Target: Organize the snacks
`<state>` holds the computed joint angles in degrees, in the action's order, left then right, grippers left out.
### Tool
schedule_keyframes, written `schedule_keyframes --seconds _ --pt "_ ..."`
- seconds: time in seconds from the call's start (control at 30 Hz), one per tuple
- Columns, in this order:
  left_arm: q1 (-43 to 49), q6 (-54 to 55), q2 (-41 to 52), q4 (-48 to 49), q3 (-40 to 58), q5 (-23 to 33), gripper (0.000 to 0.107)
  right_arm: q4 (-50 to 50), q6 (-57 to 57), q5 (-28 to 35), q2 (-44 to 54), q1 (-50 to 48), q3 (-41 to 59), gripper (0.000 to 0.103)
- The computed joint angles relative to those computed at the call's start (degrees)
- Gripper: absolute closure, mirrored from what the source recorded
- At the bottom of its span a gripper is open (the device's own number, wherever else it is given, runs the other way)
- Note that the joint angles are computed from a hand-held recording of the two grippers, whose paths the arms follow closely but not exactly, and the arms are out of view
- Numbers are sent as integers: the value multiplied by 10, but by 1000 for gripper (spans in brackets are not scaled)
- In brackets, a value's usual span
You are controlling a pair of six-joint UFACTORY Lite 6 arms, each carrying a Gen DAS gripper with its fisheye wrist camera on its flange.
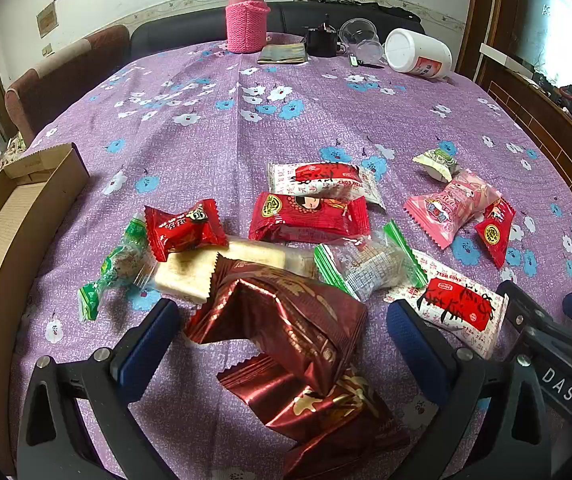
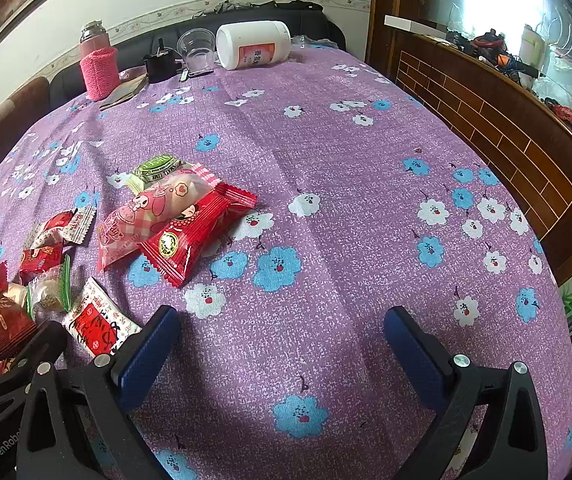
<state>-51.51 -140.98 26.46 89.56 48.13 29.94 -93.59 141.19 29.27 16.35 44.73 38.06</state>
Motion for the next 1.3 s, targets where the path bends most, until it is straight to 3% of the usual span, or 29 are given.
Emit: schedule_keyframes --seconds 0.4,0.63,0.7,0.83,0.9,0.97,1.1,1.2,1.3 --pt "-5 30 2 -43 18 5 4 -4 6 0 0 2 -1 1" --pt "27 160 -33 -63 -2 -82 4 -70 35 -23 -20 -29 -25 1" --pt "16 125 -64 -25 -42 -95 4 -82 44 -26 -19 -33 -23 1" --pt "-3 -107 -203 175 -181 -111 14 -118 93 -26 -35 -29 -43 1" --pt "-32 -154 -323 197 -277 -69 13 -135 112 -27 -38 -31 -49 1" --pt "-61 -106 -420 125 -344 -35 13 -122 100 -24 -33 -28 -43 1" --pt "-50 90 -595 -39 -427 -69 18 -19 -23 -28 -3 -25 0 1" --pt "-104 164 -697 -143 -469 7 19 30 -89 -55 -6 -43 12 1" --pt "-72 260 -782 -227 -499 -4 19 101 -181 -74 -5 -52 26 1"
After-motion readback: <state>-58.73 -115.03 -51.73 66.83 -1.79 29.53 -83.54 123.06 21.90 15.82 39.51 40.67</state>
